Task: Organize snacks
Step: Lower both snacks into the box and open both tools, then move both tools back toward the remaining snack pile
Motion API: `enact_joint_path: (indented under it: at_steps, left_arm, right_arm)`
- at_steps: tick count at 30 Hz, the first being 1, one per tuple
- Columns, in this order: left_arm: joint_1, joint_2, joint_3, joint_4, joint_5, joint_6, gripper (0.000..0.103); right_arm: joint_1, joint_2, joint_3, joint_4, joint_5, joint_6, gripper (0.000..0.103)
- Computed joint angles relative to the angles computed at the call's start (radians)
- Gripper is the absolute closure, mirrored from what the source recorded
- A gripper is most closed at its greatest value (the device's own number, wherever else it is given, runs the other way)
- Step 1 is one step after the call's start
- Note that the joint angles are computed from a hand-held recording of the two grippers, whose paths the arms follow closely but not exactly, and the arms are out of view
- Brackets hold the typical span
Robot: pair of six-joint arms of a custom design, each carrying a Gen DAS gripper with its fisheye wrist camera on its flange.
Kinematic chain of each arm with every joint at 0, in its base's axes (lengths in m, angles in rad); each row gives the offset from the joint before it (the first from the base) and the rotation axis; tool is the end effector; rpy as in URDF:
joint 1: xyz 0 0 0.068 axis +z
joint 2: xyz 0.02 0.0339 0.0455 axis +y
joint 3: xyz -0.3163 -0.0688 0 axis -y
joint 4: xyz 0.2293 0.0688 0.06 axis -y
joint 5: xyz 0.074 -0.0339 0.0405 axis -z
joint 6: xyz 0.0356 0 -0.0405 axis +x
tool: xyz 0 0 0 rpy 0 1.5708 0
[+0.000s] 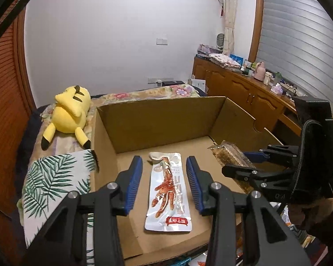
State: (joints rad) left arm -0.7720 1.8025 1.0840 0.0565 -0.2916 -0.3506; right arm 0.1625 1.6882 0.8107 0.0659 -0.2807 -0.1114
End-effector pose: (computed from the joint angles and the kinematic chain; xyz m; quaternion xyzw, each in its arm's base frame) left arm 0.2866 -0.2647 0.2491 0.1236 0.8827 -0.1206 0.4371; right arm 0.3184 0.0622 0.2111 -0.1769 0.9040 0.1393 0.3635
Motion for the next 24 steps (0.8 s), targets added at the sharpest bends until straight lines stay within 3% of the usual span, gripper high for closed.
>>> enact_joint_path:
  at_steps: [10,15,18,24]
  left_arm:
    - [-0.016,-0.057,-0.057,0.018,-0.03,-0.006,0.043]
    - [-0.036,-0.095,-0.084,0.007,-0.06,-0.018,0.038]
    - [-0.053,-0.128,-0.121,0.027,-0.078,-0.027,0.025]
    - [-0.1,-0.184,-0.179,0.036,-0.127,-0.029,0.02]
  right_arm:
    - [0.01,-0.049,-0.022,0.01,0.018,0.018,0.051]
    - [0.005,-0.121,-0.037,-0.004,-0.001,0.03,0.048]
    - [0.001,-0.176,-0.054,-0.02,-0.019,0.033,0.048]
    - [-0.014,-0.309,-0.115,-0.058,-0.051,0.036,0.047]
